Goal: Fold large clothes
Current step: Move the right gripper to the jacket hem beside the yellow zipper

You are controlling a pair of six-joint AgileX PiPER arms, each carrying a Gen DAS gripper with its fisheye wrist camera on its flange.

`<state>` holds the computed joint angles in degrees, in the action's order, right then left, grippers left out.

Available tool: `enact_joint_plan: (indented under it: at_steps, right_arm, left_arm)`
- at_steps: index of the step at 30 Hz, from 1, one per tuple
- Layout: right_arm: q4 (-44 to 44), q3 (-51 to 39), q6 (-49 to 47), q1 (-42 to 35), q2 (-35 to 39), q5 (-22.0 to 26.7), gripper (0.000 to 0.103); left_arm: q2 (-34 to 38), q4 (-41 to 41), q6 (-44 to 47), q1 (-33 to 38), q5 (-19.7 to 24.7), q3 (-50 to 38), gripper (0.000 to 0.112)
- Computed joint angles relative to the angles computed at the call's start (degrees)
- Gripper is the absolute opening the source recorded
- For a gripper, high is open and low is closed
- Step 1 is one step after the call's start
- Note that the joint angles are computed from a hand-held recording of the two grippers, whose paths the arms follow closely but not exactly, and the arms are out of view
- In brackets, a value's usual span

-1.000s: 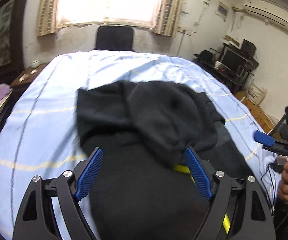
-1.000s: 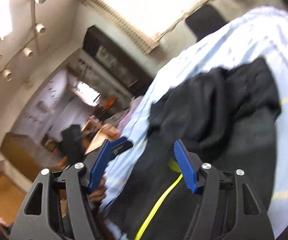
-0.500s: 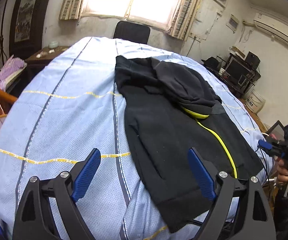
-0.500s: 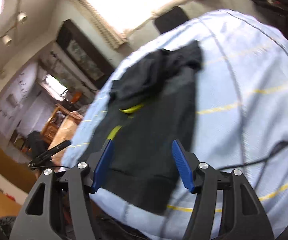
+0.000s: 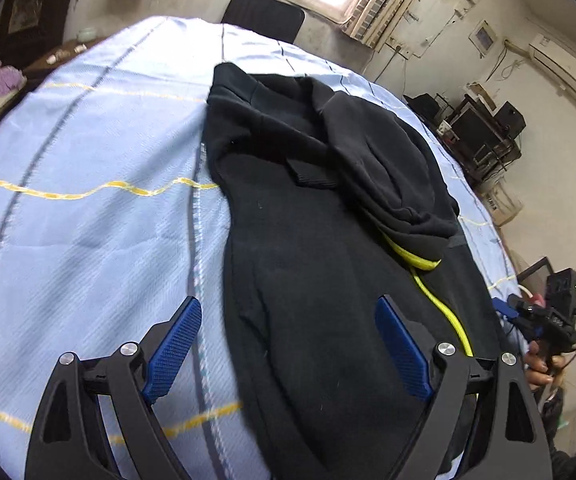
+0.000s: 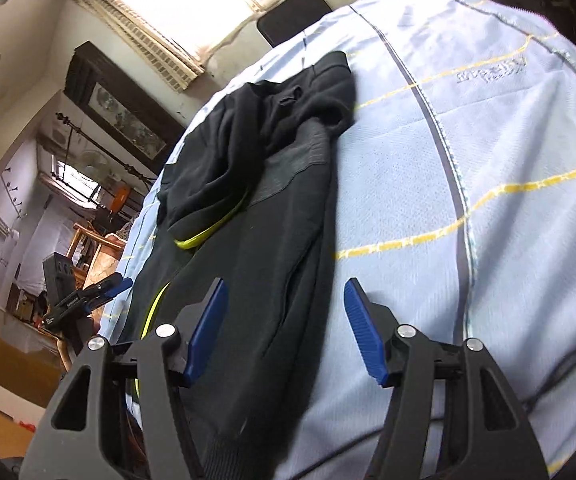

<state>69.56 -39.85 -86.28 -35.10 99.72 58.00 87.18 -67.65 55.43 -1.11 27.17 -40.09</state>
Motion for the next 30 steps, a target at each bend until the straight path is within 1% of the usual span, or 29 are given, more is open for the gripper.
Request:
enact_joint_plan:
  at_steps: [2,5,8,10,14,17,19,23,25,27,28,30]
  right_arm:
    - [-0.3,-2.4,2.7,2.1,1.8,-0.9,0.06]
    - [-0.5,-4.6,5.1,4.1,3.6,-1.6,0.06]
    - [-0.2,-5.5,5.7,4.9,4.3,-1.5,0.06]
    - [-0.1,-6.2,6.2,5.4,4.7,-1.4,0.06]
    - [0.1,-5.6,6.1,5.3,4.5,-1.0,0.06]
    - [-0.9,-4.8,5.3,3.7,5.2,1.9,0.06]
    - [-1.5,-3.4,3.7,2.1,5.1,3.8,0.06]
    - [-3.2,0.3,1.2,-0.1,3.0,5.3,0.06]
    - [-4.1,2.9,-1.1,-1.0,1.4,5.5,0.06]
    - [-4.8,4.9,-3.4,-2.2,0.5,6.3,0.06]
    - [-4.8,6.6,-5.8,-3.3,-0.7,6.5,0.06]
    - [-5.0,8.4,-8.6,-5.1,-2.3,7.3,0.06]
  left_arm:
    - [2.7,-2.5,2.7,1.2,2.8,-1.4,0.089]
    - [4.8,-5.8,6.1,2.4,5.5,-2.1,0.089]
    - [5.4,-6.9,8.0,3.0,6.7,-2.3,0.089]
    - [5.8,-8.0,9.2,4.1,8.4,-2.3,0.089]
    - [4.8,-8.8,11.2,6.6,12.5,-0.1,0.089]
    - [2.5,-9.3,13.9,7.6,15.2,3.4,0.089]
    - [0.6,-9.6,15.4,7.6,15.7,5.8,0.089]
    - [-3.9,-10.6,17.3,6.2,16.4,11.4,0.089]
    - [-6.0,-11.1,17.5,4.4,15.3,13.3,0.089]
    - [-8.6,-11.5,16.6,1.3,12.3,15.1,0.089]
    - [-9.1,-11.8,16.7,0.8,12.4,15.7,0.089]
    - [-8.5,-13.1,18.4,1.2,14.8,16.4,0.089]
